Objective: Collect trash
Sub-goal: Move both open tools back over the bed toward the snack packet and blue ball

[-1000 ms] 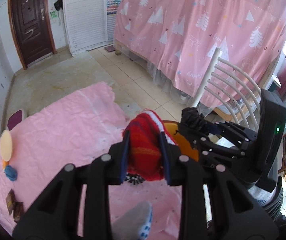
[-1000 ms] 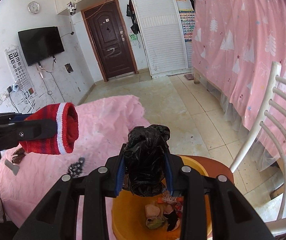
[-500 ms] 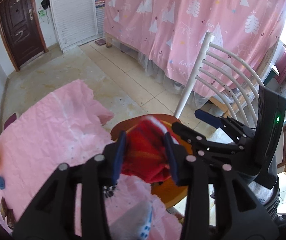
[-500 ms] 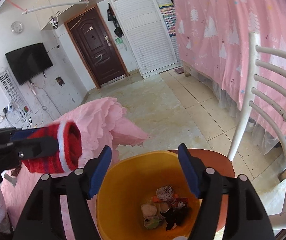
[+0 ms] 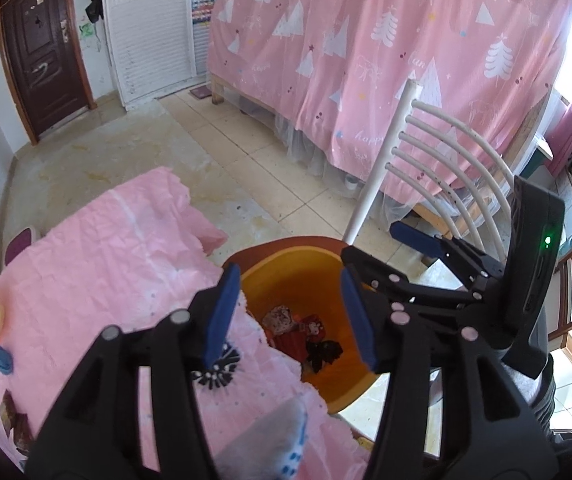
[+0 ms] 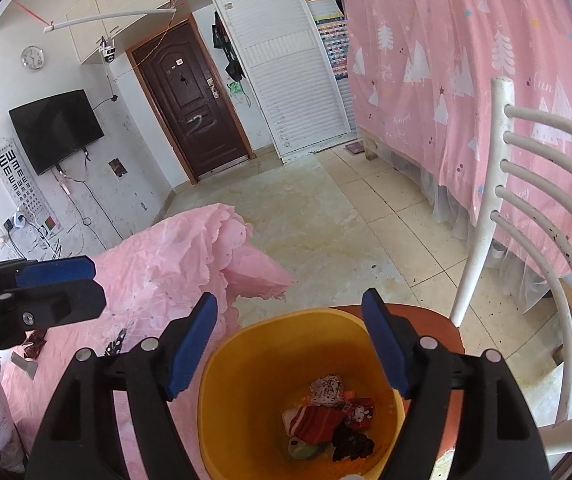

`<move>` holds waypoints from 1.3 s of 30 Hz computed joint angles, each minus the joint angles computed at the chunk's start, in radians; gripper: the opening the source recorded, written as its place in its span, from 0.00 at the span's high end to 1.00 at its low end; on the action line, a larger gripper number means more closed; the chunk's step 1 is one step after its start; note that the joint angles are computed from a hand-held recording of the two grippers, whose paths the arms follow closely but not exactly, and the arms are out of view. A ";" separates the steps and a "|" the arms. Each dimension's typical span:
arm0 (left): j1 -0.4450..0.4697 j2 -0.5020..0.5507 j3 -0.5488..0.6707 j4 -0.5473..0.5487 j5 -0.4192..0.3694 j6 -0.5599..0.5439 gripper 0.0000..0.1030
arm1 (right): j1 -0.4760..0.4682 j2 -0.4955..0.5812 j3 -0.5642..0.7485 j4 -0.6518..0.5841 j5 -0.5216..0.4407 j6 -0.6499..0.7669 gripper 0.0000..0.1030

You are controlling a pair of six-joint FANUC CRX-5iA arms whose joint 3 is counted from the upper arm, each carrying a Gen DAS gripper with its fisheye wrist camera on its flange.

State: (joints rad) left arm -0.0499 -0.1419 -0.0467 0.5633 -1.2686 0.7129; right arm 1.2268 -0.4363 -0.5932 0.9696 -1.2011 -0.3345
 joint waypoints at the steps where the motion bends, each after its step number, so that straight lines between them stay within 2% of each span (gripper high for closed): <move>1: 0.015 -0.005 -0.004 0.014 -0.005 -0.010 0.51 | 0.001 0.010 0.012 -0.002 -0.001 0.009 0.37; 8: 0.121 -0.032 -0.029 0.089 -0.032 -0.073 0.46 | -0.013 0.095 0.104 -0.010 0.023 0.089 0.37; 21: 0.337 -0.045 -0.048 0.195 -0.078 -0.167 0.46 | -0.030 0.313 0.344 -0.048 0.068 0.276 0.36; 39: 0.583 0.012 -0.023 0.215 -0.074 -0.190 0.44 | -0.058 0.615 0.719 -0.156 0.123 0.568 0.34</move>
